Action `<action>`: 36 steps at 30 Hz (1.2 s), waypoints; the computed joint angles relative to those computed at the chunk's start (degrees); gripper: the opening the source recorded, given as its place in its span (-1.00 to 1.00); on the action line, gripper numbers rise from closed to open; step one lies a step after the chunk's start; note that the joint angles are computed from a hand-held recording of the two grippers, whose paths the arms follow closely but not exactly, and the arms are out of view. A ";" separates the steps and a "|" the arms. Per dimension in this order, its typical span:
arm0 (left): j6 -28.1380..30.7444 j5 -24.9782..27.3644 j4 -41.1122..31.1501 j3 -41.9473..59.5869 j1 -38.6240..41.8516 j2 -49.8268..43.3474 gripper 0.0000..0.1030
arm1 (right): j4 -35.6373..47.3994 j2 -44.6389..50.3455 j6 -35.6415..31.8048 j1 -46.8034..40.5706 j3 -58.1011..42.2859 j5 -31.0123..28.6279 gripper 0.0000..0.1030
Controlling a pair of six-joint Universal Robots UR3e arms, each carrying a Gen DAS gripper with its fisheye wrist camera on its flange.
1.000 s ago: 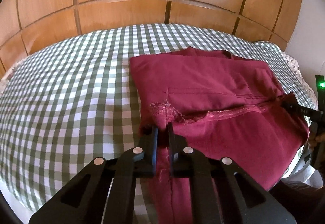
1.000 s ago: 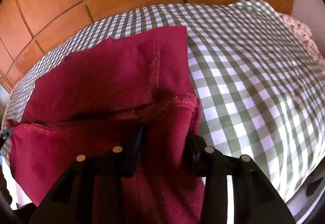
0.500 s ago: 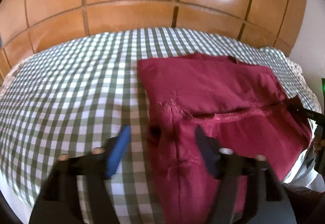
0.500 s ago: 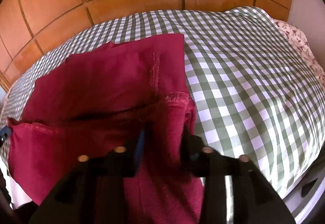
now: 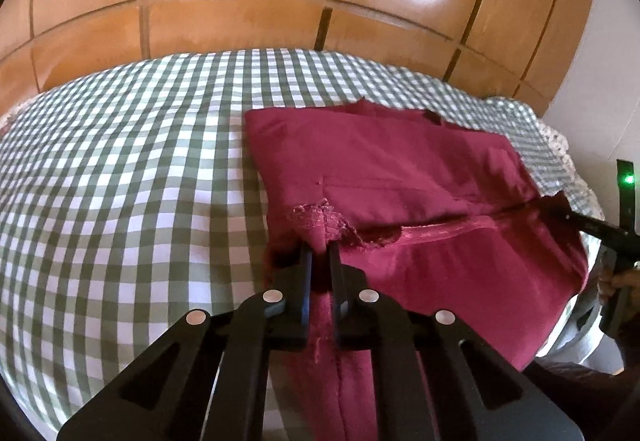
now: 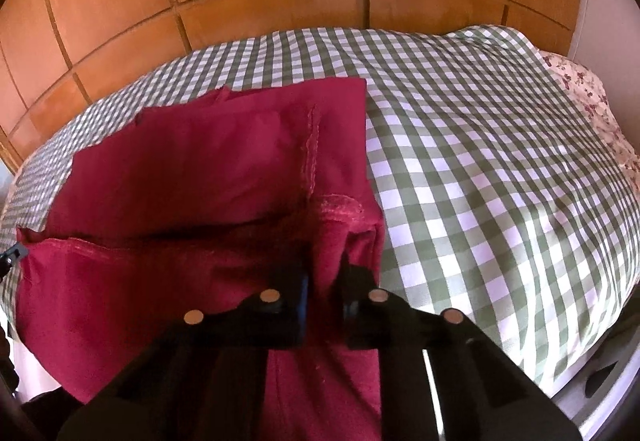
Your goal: Fold small clothes
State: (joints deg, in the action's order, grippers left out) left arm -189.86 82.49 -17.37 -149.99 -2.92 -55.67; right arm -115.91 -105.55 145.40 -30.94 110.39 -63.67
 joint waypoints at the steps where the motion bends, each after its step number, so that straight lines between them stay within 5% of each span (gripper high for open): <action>1: 0.18 -0.98 -2.46 -0.29 0.98 3.38 -0.88 | 1.68 -0.84 -0.89 -0.82 -0.57 0.91 -0.82; 7: 2.60 -7.23 -19.39 2.29 7.08 22.00 -0.88 | 17.07 -5.86 -9.15 -7.29 -8.28 9.05 -0.83; 11: 4.27 -11.60 -23.12 6.26 12.28 23.92 -0.88 | 17.83 -1.83 -7.02 -6.90 -14.45 12.61 -0.83; 17: 1.18 -5.87 -4.72 15.10 7.41 0.74 -0.89 | 3.77 12.17 4.50 0.01 -22.17 12.16 -0.83; 22: 0.51 -1.67 2.98 24.81 6.24 -16.97 -0.89 | -5.77 26.89 14.45 6.98 -33.74 7.47 -0.84; 31: -5.12 4.79 4.35 39.09 5.74 -42.90 -0.89 | -8.96 52.03 23.64 18.28 -53.31 -8.85 -0.86; 36: -6.36 6.07 0.04 44.86 5.28 -51.83 -0.88 | -9.95 55.31 24.15 19.09 -52.18 -12.12 -0.77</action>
State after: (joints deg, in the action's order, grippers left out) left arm -196.23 88.56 -17.33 -105.12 2.36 -107.50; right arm -125.86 -50.24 169.55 -11.84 58.21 -75.79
